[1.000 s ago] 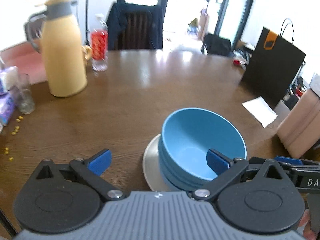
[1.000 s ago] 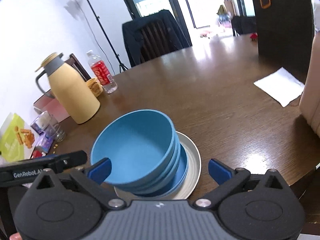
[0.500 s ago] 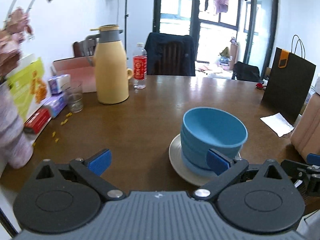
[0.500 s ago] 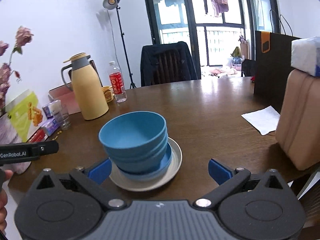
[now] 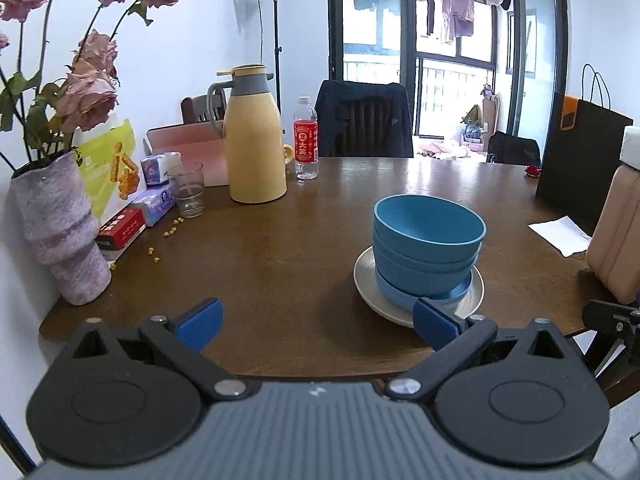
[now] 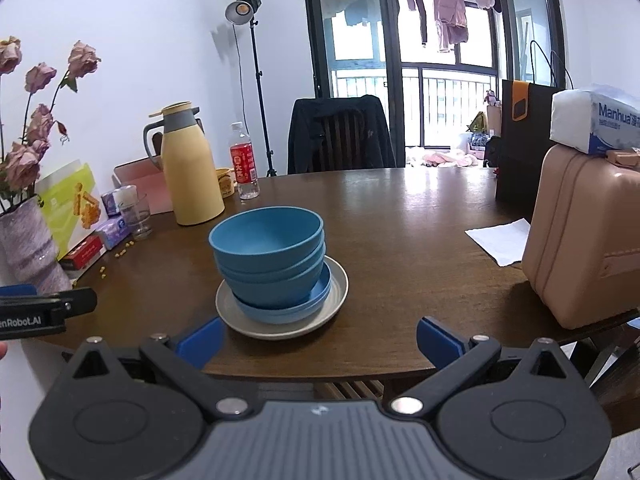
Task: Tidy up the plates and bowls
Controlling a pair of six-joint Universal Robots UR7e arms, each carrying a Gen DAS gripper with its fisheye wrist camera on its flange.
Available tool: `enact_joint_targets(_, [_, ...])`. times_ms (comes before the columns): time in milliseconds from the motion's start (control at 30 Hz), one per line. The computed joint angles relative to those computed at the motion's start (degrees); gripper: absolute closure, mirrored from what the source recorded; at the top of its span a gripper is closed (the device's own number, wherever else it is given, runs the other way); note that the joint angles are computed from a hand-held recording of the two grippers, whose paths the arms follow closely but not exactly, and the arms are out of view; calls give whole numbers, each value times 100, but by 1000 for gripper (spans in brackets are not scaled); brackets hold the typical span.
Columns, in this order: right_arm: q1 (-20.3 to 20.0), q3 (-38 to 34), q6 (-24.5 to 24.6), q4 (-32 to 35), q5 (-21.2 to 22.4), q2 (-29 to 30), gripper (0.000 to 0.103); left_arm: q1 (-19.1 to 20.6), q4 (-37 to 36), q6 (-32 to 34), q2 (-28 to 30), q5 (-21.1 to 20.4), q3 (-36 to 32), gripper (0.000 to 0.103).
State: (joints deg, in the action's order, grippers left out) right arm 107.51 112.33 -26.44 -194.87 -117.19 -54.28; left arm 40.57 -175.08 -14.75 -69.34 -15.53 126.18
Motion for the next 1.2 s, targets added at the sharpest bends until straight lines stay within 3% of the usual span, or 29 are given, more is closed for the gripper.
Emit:
enact_joint_targets(233, [23, 150, 12, -35, -38, -101, 0, -120, 500, -531, -159, 49, 155, 0])
enact_joint_targets(1200, [-25, 218, 53, 53, -4, -213, 0, -192, 826, -696, -161, 64, 112, 0])
